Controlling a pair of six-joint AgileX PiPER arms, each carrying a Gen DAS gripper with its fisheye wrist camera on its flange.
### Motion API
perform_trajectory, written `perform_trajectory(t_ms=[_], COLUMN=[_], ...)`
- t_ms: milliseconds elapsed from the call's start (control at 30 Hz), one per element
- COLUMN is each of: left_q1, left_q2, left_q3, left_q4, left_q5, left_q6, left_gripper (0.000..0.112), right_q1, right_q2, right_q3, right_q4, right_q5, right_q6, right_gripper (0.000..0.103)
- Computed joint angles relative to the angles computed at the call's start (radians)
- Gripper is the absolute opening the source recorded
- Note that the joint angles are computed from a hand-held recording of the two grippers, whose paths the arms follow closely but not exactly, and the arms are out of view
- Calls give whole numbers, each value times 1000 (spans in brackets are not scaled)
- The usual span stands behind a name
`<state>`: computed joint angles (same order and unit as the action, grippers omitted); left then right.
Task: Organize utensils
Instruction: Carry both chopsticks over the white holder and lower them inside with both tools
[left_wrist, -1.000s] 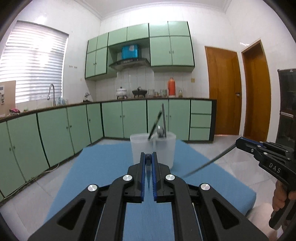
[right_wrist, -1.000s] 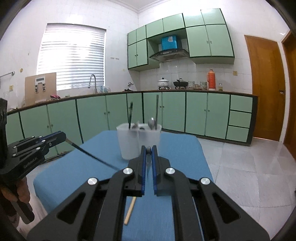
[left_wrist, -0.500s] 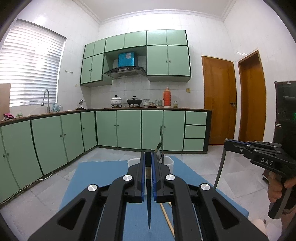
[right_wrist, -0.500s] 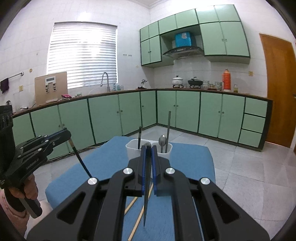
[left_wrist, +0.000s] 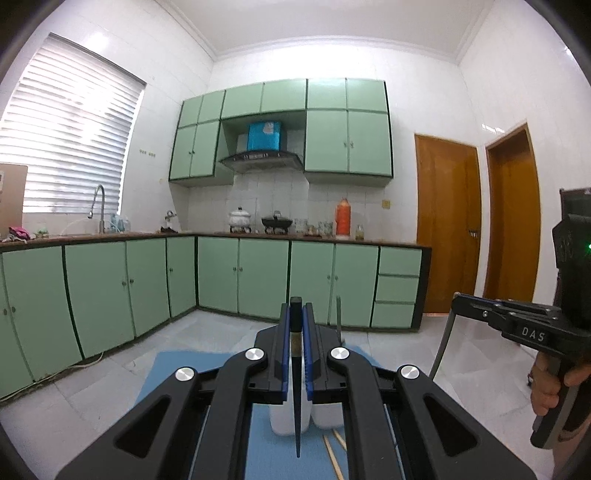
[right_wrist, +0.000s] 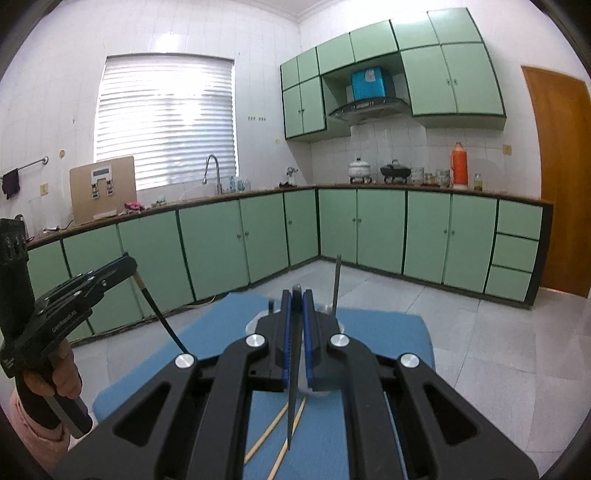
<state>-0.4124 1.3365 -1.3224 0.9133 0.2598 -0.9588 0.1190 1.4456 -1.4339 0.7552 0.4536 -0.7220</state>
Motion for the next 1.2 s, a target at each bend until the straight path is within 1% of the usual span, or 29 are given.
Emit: perform_trajectory(t_ms=[33, 100, 167, 200, 267, 433, 500, 567, 600, 733, 800, 867, 933, 1000, 1200], left_q1=[3, 3, 7, 10, 11, 22, 29, 40, 42, 63, 77, 85, 94, 99, 113], left_q2=[12, 37, 61, 78, 113, 231, 274, 333, 350, 446, 491, 523, 556, 584, 622], left_q3=[-20, -55, -87, -110, -154, -303, -352, -425, -443, -536, -573, -592, -622, -639, -651], left_q4=[23, 137, 207, 261, 325, 378, 374, 260, 229, 8, -134, -202, -307, -353, -431], left_q5=[-1, 1, -8, -13, -18, -27, -33, -39, -37, -27, -21, -13, 3, 18, 45], left_q6=[-20, -129, -198, -249, -308, -346, -339, -226, -196, 18, 153, 215, 312, 354, 419], left_gripper=[6, 6, 6, 6, 6, 6, 6, 6, 6, 6, 6, 6, 6, 6, 6], right_q1=[-5, -16, -23, -21, -17, -9, -7, 1, 2, 3, 2, 10, 12, 16, 23], right_q2=[21, 57, 96, 116, 160, 293, 354, 408, 450, 545, 575, 585, 598, 614, 657], right_q3=[-38, -98, -160, -192, -263, -465, -554, -622, -677, -773, -779, -764, -754, -750, -755], right_q4=[-2, 15, 36, 21, -17, -140, -196, -262, -296, -336, -338, -345, -343, -364, -400], right_q5=[2, -2, -13, -23, -31, -30, -22, -22, 0, 50, 58, 57, 64, 66, 81], right_q6=[12, 23, 29, 47, 90, 208, 259, 309, 340, 381, 380, 387, 390, 406, 460], right_gripper=[5, 5, 5, 5, 5, 5, 5, 5, 5, 5, 5, 5, 5, 5, 5])
